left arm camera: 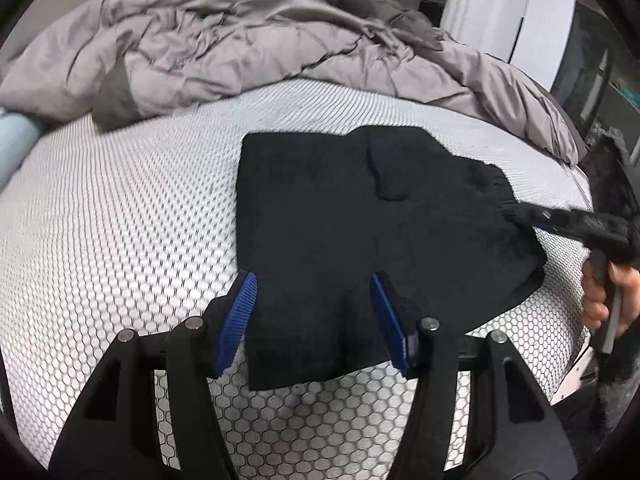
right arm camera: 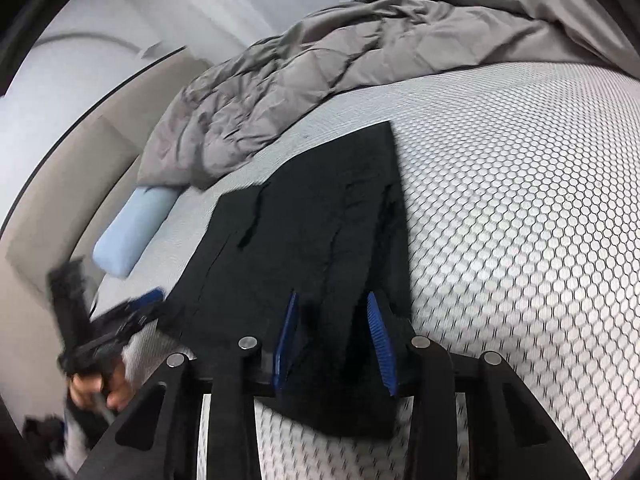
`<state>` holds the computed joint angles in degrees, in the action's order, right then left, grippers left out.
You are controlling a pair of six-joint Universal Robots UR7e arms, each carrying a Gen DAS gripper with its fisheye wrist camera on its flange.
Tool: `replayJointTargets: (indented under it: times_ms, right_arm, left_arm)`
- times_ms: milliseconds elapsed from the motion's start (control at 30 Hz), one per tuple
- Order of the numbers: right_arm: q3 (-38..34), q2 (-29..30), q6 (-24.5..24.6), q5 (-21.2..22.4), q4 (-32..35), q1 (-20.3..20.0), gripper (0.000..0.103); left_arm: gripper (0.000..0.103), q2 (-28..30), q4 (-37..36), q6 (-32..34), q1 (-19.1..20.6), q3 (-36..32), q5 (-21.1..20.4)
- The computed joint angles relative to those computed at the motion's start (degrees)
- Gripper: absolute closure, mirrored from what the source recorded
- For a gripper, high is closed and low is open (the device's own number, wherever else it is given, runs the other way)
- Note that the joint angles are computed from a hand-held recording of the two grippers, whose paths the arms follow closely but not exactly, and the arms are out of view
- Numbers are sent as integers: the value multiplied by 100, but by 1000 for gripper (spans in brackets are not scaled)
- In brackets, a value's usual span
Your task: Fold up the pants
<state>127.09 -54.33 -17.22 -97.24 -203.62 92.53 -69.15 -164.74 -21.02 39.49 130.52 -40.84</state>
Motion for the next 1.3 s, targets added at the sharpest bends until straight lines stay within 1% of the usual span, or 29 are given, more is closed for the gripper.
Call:
replayJointTargets:
  times_ms: [67, 100, 133, 167, 200, 233, 300, 333, 367, 400, 433, 467, 500, 533, 600, 633, 733, 800, 867, 967, 1033, 1067, 1100, 1133, 1167, 1200, 1233, 1267, 1300]
  right_arm:
    - [-155, 87, 108, 44, -43, -20, 67]
    - [-278, 152, 203, 177, -45, -44, 67]
    - [-322, 142, 239, 198, 0, -60, 78]
    - [-422, 194, 258, 105, -27, -11, 93]
    - [-436, 158, 264, 172, -22, -2, 94]
    - [-460, 130, 271, 370, -33, 0, 95]
    - [-457, 81, 149, 524, -120, 63, 95]
    - [-545, 132, 156, 301, -119, 134, 95]
    - [-674, 200, 283, -98, -5, 225, 94]
    - [-831, 280, 396, -490, 349, 203, 93]
    - [-921, 316, 549, -642, 643, 137, 90]
    - [-825, 241, 746, -554, 697, 40, 89]
    - [-683, 111, 810, -248, 679, -73, 89]
    - [-579, 5, 776, -125, 702, -109, 88]
    - [-386, -182, 523, -42, 684, -94, 87]
    - [-254, -322, 411, 99, 790, -125, 87]
    - [-11, -624, 253, 796, 1402, -380, 87]
    - [44, -655, 144, 818, 1601, -434, 87]
    - [67, -656, 153, 911, 1747, -557, 86]
    - [22, -748, 300, 1411, 2172, -807, 84]
    - [96, -833, 198, 1319, 2243, -786, 84]
    - [160, -891, 79, 1154, 2216, -728, 84]
    - [200, -900, -68, 864, 2138, -580, 84]
    - [215, -865, -125, 668, 2016, -466, 81]
    - [276, -845, -202, 338, 1740, -308, 77]
    - [397, -842, -308, 162, 1372, -213, 74]
    - [482, -824, -410, 60, 1028, -152, 61]
    - [617, -821, -521, -63, 627, -86, 42]
    - [774, -817, -628, -102, 155, -40, 33]
  left_arm:
    - [47, 59, -126, 70, -26, -30, -54]
    - [47, 107, -156, 100, -27, -60, -107]
    - [47, 148, -120, 94, -28, -94, -117]
    - [47, 208, -57, 60, -35, -143, -109]
    - [47, 271, -47, 70, -43, -181, -133]
    - [47, 330, -75, 104, -56, -208, -156]
    - [47, 478, -116, 151, -86, -276, -178]
    - [47, 547, -151, 171, -103, -294, -193]
    - [47, 650, -172, 185, -135, -340, -209]
    - [47, 731, -183, 219, -137, -397, -222]
    - [47, 795, -179, 234, -157, -434, -234]
    - [47, 892, -154, 290, -194, -497, -244]
    - [47, 975, -148, 336, -224, -561, -232]
    - [47, 1073, -195, 390, -268, -612, -226]
    - [47, 1245, -331, 551, -293, -735, -375]
    - [47, 1311, -376, 658, -291, -792, -449]
    - [47, 1707, -411, 918, -322, -1075, -566]
    - [47, 1938, -218, 994, -279, -1317, -629]
    - [47, 2121, 215, 874, -211, -1547, -660]
    - [44, 2292, 399, 812, -212, -1655, -590]
    - [42, 2303, 438, 853, -222, -1643, -641]
    - [42, 2265, 425, 867, -232, -1592, -672]
    - [42, 2212, 394, 862, -244, -1544, -711]
    - [42, 2148, 309, 860, -260, -1473, -705]
    - [42, 2051, 74, 892, -322, -1324, -651]
    - [42, 1903, -46, 894, -394, -1148, -579]
    - [41, 1758, -164, 944, -452, -995, -496]
    - [34, 1617, -278, 969, -522, -837, -371]
    - [29, 1464, -386, 927, -626, -656, -192]
